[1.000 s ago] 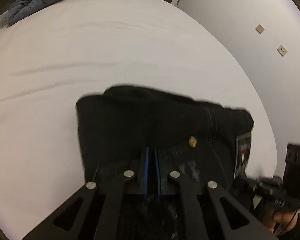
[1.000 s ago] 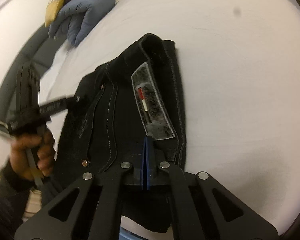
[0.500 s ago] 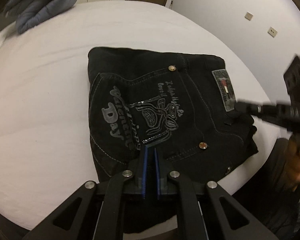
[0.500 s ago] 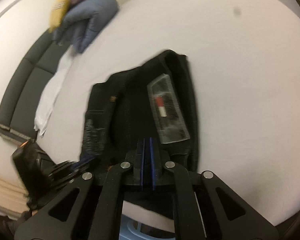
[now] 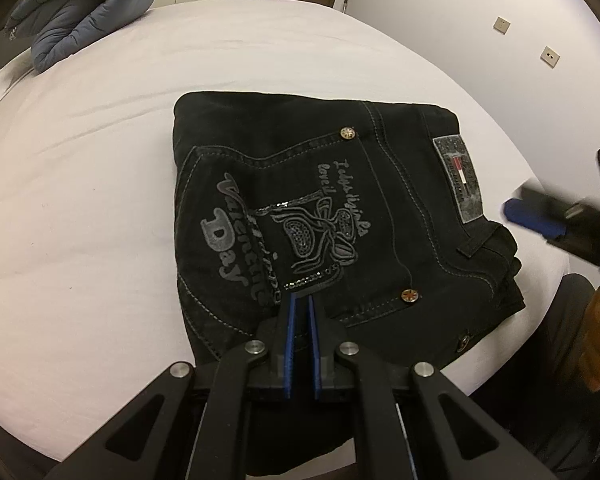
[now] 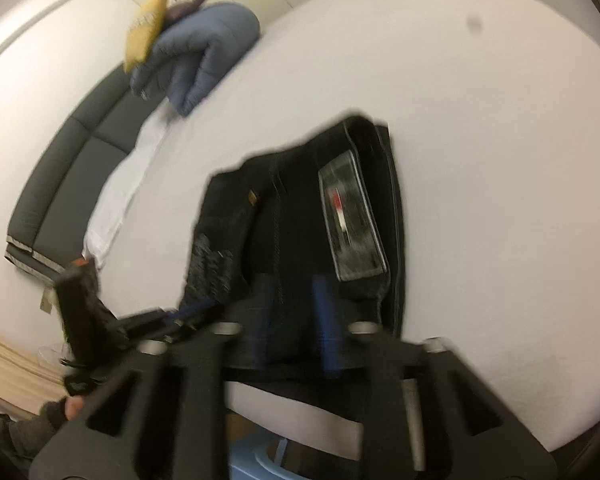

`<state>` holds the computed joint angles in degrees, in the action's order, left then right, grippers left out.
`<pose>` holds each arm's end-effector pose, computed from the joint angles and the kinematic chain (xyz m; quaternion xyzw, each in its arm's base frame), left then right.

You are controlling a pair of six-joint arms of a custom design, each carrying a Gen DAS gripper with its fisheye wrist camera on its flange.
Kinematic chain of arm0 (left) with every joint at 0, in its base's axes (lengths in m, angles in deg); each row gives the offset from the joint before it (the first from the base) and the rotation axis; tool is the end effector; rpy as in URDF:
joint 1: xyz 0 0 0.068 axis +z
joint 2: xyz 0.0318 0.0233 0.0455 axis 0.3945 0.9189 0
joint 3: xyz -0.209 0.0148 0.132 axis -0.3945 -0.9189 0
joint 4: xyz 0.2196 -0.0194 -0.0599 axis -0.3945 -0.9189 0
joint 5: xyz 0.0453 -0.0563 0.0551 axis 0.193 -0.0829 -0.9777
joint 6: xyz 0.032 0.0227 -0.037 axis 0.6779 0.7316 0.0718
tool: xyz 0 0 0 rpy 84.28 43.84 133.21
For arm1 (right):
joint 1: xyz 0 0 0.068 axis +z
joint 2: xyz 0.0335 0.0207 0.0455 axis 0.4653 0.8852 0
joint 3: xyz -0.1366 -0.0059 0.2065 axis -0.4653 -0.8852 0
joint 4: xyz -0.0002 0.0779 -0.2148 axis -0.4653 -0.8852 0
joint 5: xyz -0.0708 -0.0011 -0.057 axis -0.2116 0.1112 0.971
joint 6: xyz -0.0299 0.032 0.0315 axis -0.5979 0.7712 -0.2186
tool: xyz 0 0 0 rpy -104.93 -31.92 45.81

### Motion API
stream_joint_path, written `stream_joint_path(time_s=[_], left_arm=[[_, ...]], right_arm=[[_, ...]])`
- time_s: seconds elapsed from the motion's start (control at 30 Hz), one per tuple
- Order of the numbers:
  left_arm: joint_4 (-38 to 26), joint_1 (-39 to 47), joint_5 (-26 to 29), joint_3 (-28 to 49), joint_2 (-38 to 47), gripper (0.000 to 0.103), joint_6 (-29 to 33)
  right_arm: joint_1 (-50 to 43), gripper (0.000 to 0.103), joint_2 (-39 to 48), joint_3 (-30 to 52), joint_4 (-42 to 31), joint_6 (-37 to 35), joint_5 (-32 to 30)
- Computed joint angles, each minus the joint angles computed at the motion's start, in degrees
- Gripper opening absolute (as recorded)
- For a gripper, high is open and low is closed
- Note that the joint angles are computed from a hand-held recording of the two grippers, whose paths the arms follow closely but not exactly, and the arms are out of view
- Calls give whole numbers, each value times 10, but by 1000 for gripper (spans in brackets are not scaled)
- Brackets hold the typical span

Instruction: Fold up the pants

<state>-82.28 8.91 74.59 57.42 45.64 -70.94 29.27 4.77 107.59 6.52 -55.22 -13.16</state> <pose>0.2422 -0.0648 0.2381 0.0177 0.9613 -0.1028 0.2551 0.1924 0.0267 0.2555 -0.0420 0.9124 0.3250 0.2454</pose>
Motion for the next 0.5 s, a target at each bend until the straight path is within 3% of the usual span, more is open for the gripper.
stream_joint_path(time_s=[0.03, 0.17, 0.23, 0.3, 0.37, 0.5], left_arm=[[-4, -2, -2, 4, 1, 7, 0], [-37, 2, 0, 38, 10, 12, 2], [-60, 14, 14, 61, 4, 35, 4], [-74, 22, 3, 78, -22, 80, 4], [-76, 30, -40, 89, -44, 102, 5], [-75, 105, -2, 123, 6, 98, 21]], right_arm=[[-10, 76, -7, 3, 5, 6, -2], [-26, 77, 34, 32, -7, -8, 2], [-37, 77, 63, 52, -23, -22, 1], [-50, 77, 91, 66, -33, -34, -12], [-53, 77, 122, 77, -35, -37, -17], [-42, 77, 186, 99, -18, -31, -3]])
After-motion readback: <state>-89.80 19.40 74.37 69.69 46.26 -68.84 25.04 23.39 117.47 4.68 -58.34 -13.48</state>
